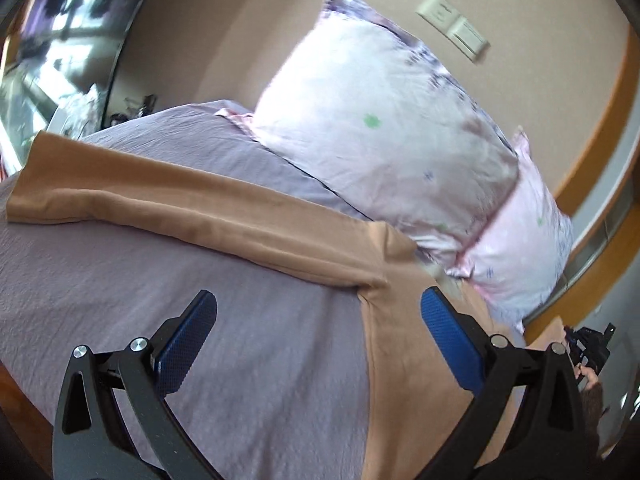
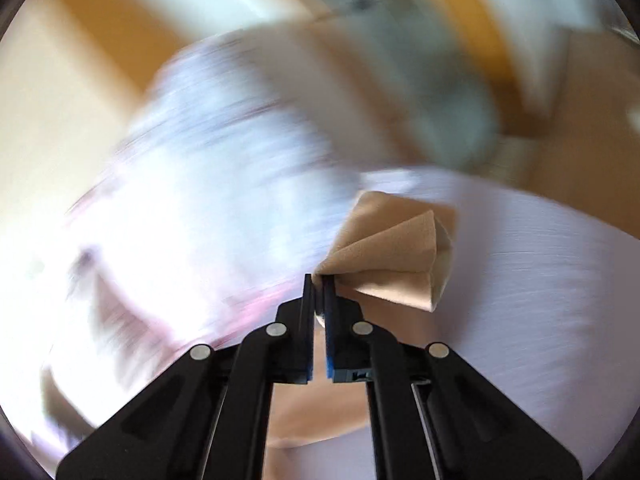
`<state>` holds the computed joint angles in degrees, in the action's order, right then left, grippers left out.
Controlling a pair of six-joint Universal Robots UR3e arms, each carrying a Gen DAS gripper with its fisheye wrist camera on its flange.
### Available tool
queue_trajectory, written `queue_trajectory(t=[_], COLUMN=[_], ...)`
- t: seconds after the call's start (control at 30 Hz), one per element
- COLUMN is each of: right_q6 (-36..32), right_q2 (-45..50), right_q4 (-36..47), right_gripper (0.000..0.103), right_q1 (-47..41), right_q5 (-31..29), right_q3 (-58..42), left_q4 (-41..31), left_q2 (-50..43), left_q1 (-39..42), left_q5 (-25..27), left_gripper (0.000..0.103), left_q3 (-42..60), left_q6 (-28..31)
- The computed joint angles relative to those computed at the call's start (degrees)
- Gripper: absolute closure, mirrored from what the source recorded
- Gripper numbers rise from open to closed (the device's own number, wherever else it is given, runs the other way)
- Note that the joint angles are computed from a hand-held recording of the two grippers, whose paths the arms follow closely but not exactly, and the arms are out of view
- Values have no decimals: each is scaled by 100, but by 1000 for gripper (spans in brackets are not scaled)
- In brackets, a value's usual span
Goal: Fold small clothes
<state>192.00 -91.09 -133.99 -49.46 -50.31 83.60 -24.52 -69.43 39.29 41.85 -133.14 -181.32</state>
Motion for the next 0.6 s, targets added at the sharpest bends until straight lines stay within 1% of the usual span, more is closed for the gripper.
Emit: queue_trajectory(t=[0.03, 0.07, 0.1, 0.13, 0.17, 0.23, 0.27, 0.33, 0.37, 0.4, 0.43, 0.47, 0.5, 0.53, 0.57, 0.6], right_q6=[-64, 76, 16, 35, 302, 368, 427, 304, 192, 13, 119, 138, 205, 257, 232, 281], right_q2=[251, 519, 949, 1466, 1950, 3122, 3542, 4541, 4846, 5050, 5015, 4896, 4537, 4107, 3614, 3328], right_q4=[-97, -278, -329, -198, -159, 332, 551, 1516, 2043, 2425, 2762, 2628, 2421, 2084, 1828, 1288], right_gripper=[99, 99, 99, 99, 99, 99, 99, 98, 95, 92, 84, 75, 50, 35, 30, 27], right_q1=[600, 1200, 1800, 2400, 2979, 3946, 4216, 4863, 5018, 5114, 5175, 5122, 5062, 4965, 4829, 4698], right_q5=[81, -125, 57, 15, -363, -526, -567, -739, -710, -604, -506, -396, -408, -438, -440, -370], right_q3=[-366, -670, -1081, -1625, -2152, -3349, -3812, -5011, -5454, -5657, -5622, -5347, -4832, -4232, -3633, -3121], left_q4=[-27, -24, 30, 86, 128, 113, 79, -43, -35, -46, -61, -88, -108, -112, -98, -61], left_q2=[-44, -83, -127, -160, -168, -289, -326, -433, -503, -558, -619, -710, -757, -833, -924, -1093], left_q1=[48, 111, 189, 226, 220, 274, 321, 532, 585, 616, 644, 654, 695, 758, 796, 825], left_q5=[11, -7, -77, -67, -1, 23, -6, -202, -192, -145, -46, 105, 119, 106, 129, 214], left_gripper=[1, 1, 1, 1, 1, 1, 1, 1, 1, 1, 1, 1, 1, 1, 1, 1], left_q3=[33, 48, 36, 27, 10, 81, 92, 122, 156, 202, 266, 369, 398, 432, 481, 582], left_q6=[-53, -77, -73, -96, -134, -216, -224, -297, -388, -430, -462, -529, -534, -551, -600, -753])
